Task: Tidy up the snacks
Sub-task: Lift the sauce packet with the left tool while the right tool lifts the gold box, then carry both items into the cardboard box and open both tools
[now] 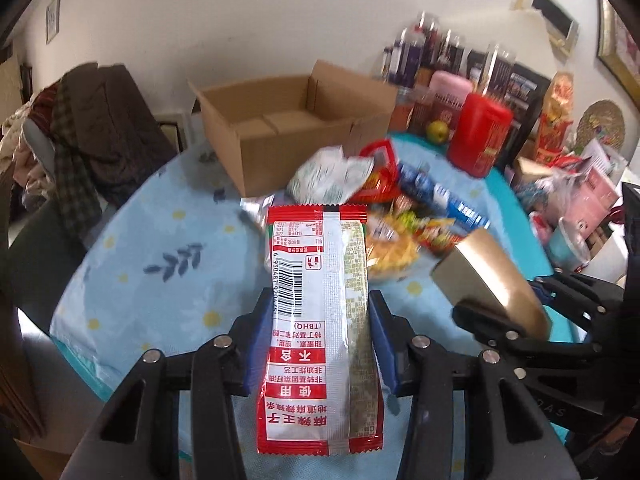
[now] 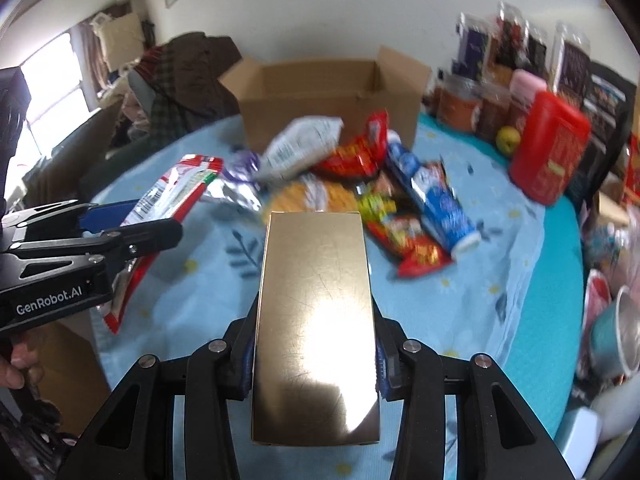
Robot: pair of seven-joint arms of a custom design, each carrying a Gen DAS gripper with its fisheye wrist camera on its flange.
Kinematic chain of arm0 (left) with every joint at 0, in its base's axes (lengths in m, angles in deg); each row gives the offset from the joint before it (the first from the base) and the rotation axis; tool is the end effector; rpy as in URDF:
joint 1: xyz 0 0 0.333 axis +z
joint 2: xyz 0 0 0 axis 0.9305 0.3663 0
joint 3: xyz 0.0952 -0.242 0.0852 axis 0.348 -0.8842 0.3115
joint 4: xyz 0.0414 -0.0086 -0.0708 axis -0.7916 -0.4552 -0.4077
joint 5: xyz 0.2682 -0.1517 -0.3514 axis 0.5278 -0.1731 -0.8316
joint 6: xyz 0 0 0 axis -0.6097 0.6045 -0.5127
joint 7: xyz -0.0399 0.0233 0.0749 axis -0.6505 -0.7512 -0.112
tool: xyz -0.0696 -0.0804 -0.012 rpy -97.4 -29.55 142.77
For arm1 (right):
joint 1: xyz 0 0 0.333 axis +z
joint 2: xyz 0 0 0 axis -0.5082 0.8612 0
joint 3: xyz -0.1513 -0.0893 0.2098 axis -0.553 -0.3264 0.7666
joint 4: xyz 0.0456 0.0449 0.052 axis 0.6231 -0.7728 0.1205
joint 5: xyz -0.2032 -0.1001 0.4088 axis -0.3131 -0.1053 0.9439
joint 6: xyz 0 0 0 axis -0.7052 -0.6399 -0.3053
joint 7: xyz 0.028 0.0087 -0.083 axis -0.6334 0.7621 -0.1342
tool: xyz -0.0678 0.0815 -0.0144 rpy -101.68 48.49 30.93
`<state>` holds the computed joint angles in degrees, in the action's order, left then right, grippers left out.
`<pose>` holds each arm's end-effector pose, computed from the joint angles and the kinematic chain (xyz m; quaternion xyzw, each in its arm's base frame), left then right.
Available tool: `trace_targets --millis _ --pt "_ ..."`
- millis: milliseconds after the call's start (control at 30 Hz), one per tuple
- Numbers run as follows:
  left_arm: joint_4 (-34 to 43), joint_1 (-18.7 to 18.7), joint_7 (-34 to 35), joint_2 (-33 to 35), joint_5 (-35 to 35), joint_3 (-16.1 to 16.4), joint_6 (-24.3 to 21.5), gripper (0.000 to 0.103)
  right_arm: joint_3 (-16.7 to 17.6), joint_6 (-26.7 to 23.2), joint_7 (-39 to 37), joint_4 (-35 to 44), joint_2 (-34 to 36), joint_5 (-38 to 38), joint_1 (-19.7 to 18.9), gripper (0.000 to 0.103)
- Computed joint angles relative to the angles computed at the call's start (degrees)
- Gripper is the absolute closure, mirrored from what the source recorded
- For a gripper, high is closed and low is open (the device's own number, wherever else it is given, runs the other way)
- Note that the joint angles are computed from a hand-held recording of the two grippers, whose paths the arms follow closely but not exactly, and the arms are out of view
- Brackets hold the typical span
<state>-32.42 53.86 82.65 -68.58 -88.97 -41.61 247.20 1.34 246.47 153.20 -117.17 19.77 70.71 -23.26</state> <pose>0.5863 -0.3228 0.4121 -0.4477 0.8091 -0.3571 0.1322 0.5262 0.1992 0.4364 -0.6294 0.6949 -0.2202 0.2691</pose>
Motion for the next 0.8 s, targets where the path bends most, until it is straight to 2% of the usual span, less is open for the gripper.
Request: trace_targets --millis 100,300,467,600,667,800 --pt "1.24 0.51 7.41 -0.09 -8.39 -0.89 0.04 0.058 -0.05 1.79 -0.74 1.69 0.96 -1.16 -0.63 0.06" --pt "6.05 1.01 10.64 2.89 -11.69 -1.37 0.4 0.058 -1.5 2.92 -3.6 6.24 4.55 -0.57 -0.33 0.06" --pt "12.81 3.14 13.24 7.72 -12.72 -3.34 0.75 0.058 -3.52 2.61 -7.34 11.16 7.87 0.18 0.03 0.06" --pt "21.29 4.56 12.01 14.33 -9.44 -4.65 0.33 0.058 -4.64 1.33 -8.15 17.97 12.78 -3.6 -0.42 0.06" --pt "27.08 4.14 8.66 18.7 -5.05 -4.06 -0.53 0.058 -5.9 1.28 -8.81 22.06 16.03 -4.51 0.09 0.06" --pt "39.27 2.12 1.5 27.25 3.85 -1.98 -2.89 0.058 -8.9 2.43 -13.09 30.19 22.88 -1.67 1.95 0.06"
